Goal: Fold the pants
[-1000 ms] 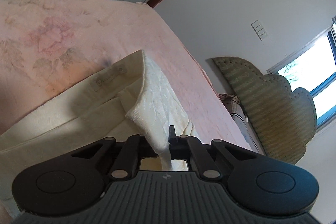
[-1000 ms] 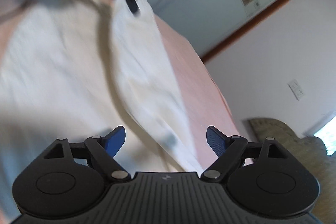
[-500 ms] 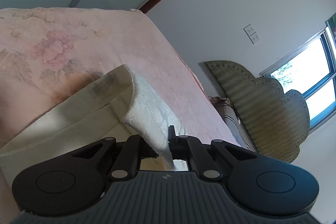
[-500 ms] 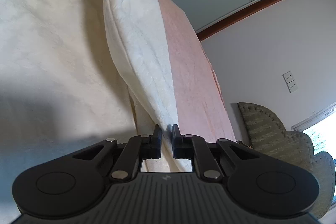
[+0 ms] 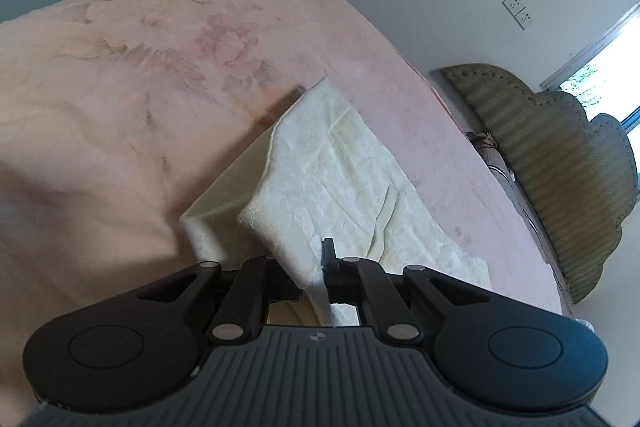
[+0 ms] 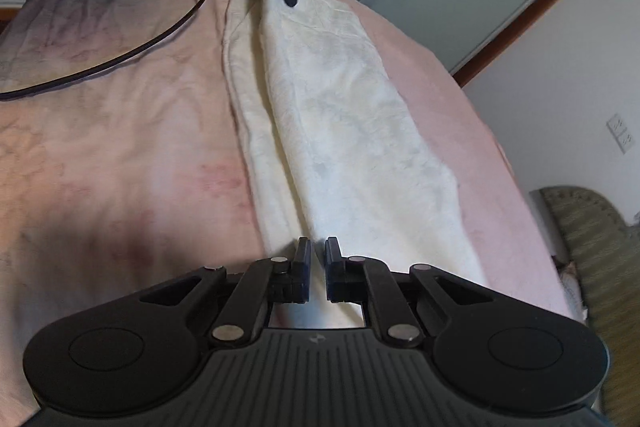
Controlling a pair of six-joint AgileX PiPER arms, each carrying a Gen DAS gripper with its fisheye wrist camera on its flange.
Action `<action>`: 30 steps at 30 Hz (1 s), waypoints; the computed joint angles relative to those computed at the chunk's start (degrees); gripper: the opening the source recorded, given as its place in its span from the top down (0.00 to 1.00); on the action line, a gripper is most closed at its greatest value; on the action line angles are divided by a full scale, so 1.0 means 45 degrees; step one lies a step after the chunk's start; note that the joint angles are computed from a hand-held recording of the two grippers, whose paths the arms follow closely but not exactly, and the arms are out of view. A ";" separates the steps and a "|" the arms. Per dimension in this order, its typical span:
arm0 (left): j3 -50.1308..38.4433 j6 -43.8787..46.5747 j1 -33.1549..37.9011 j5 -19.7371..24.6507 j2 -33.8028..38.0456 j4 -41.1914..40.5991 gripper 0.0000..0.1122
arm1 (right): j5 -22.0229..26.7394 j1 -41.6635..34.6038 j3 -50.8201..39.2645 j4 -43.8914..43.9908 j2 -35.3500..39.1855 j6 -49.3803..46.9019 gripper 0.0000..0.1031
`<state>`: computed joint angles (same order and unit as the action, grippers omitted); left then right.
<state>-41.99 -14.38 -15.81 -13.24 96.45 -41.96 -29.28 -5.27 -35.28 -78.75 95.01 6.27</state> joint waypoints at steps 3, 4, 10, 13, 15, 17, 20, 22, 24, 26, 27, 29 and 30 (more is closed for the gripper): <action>-0.0057 0.3379 -0.0536 -0.0467 -0.0366 -0.2905 0.94 | -0.0777 -0.0504 -0.0177 -0.1578 -0.0130 0.2093 0.96; -0.0137 0.4319 -0.0654 -0.0573 -0.0393 -0.3709 0.94 | -0.1085 -0.0684 0.0130 -0.1687 -0.0342 0.2177 0.96; -0.0528 0.6870 -0.0877 -0.0484 0.0109 -0.6338 0.91 | -0.1355 -0.1024 0.1063 0.1439 -0.0503 -0.1515 0.95; -0.0484 0.6821 -0.0970 -0.0680 0.0076 -0.6434 0.89 | -0.1154 -0.1030 0.1323 0.4327 -0.0588 -0.5091 0.92; -0.0526 0.6968 -0.1013 -0.0717 0.0117 -0.6737 0.86 | -0.0535 -0.0766 0.0984 0.5807 -0.0214 -0.6867 0.90; -0.0493 0.6905 -0.1069 -0.0763 0.0057 -0.6817 0.81 | 0.0033 -0.0478 0.0623 0.6635 0.0261 -0.8100 0.90; -0.0363 0.6775 -0.1047 -0.0789 -0.0099 -0.6700 0.81 | -0.0819 -0.0345 0.1276 0.8768 0.0469 -1.1255 0.72; -0.0394 0.6405 -0.0873 -0.0539 -0.0109 -0.6349 0.81 | -0.1379 -0.0696 0.1577 0.8530 0.0427 -1.1100 0.30; -0.0447 0.6337 -0.0810 -0.0432 -0.0073 -0.6334 0.81 | -0.2145 -0.1239 0.1916 0.7655 0.0320 -1.0528 0.24; -0.0535 0.6869 -0.0954 -0.0593 -0.0040 -0.6869 0.81 | -0.2530 -0.1078 0.2224 0.8295 0.0346 -1.1239 0.24; -0.0582 0.7288 -0.1080 -0.0751 -0.0018 -0.7297 0.81 | -0.2704 -0.0773 0.2294 0.9064 0.0497 -1.1863 0.25; -0.0653 0.8097 -0.1358 -0.1117 0.0019 -0.8113 0.81 | -0.2935 -0.0214 0.2109 1.0140 0.0966 -1.2548 0.25; -0.0657 0.8371 -0.1482 -0.1272 0.0009 -0.8378 0.81 | -0.3000 0.0032 0.1919 1.0412 0.1229 -1.2669 0.25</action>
<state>-44.95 23.30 -22.48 -18.96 96.49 -79.67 -42.78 -5.13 -26.64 -31.89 100.54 -50.74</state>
